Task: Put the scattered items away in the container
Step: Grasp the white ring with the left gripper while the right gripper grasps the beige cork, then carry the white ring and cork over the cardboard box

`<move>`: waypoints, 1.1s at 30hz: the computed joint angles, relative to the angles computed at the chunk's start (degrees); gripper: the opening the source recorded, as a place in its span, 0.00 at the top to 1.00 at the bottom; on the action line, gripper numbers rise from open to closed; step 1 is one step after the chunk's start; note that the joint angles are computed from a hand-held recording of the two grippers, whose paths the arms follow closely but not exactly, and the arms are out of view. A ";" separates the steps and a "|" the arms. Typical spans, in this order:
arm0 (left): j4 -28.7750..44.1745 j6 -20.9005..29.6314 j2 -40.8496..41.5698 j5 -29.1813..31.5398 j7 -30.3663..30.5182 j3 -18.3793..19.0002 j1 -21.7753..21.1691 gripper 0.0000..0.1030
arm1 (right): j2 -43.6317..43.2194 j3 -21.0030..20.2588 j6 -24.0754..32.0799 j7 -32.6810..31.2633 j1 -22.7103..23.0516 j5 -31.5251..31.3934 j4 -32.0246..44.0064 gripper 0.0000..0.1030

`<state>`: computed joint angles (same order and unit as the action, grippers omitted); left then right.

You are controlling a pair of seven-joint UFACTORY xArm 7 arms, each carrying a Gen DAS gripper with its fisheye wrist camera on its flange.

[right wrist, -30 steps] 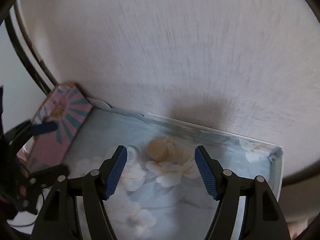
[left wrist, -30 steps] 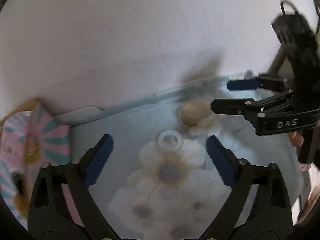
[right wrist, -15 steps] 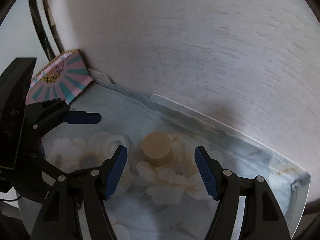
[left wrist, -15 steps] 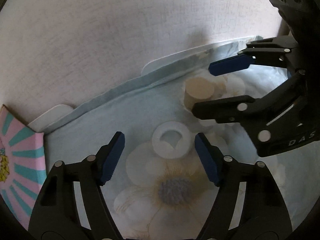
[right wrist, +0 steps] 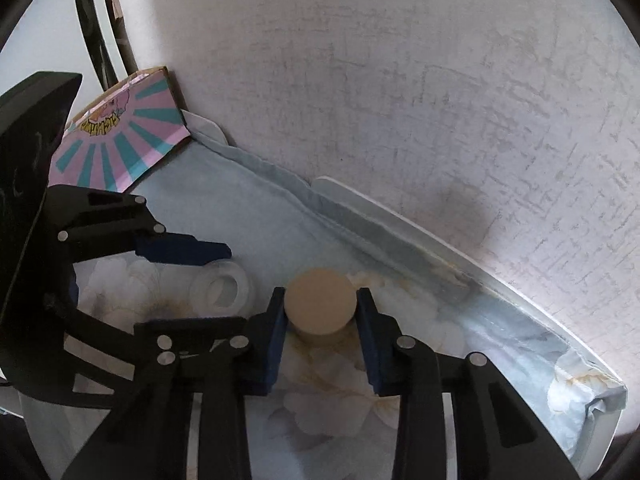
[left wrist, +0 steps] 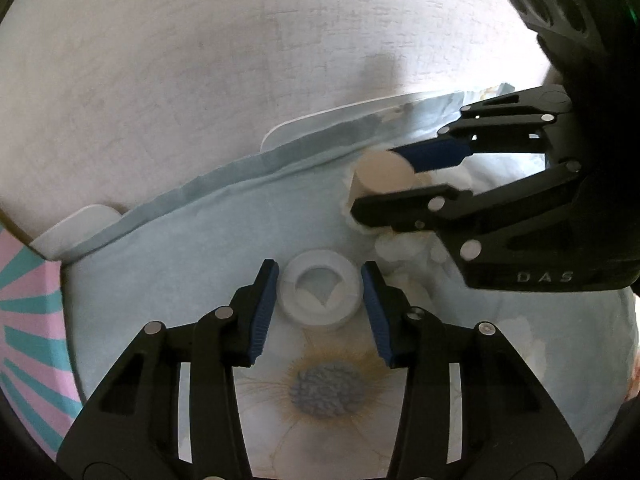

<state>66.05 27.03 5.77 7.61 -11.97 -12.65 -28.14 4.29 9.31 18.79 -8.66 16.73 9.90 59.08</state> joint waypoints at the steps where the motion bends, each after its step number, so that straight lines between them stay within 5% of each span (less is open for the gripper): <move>1: -0.03 0.43 -0.32 -0.37 -0.07 -0.04 0.03 0.62 | -0.23 -0.09 0.08 0.43 -0.03 -0.03 -0.07 0.70; 16: -4.63 8.93 -17.34 -10.93 0.04 -0.39 1.76 0.62 | -5.57 0.06 9.69 3.76 1.45 -1.23 4.76 0.70; 22: -5.22 15.24 -26.10 -18.15 5.64 2.73 1.73 0.62 | -5.84 0.82 15.51 4.79 2.91 -1.93 10.90 0.70; 33: -2.61 23.48 -32.72 -16.93 3.92 2.84 7.25 0.62 | -3.32 2.58 21.08 7.79 6.01 -4.40 21.35 0.70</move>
<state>63.44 50.51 -26.96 -9.32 -8.06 -9.81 -20.88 0.97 11.88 39.87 -0.87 22.74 5.50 80.44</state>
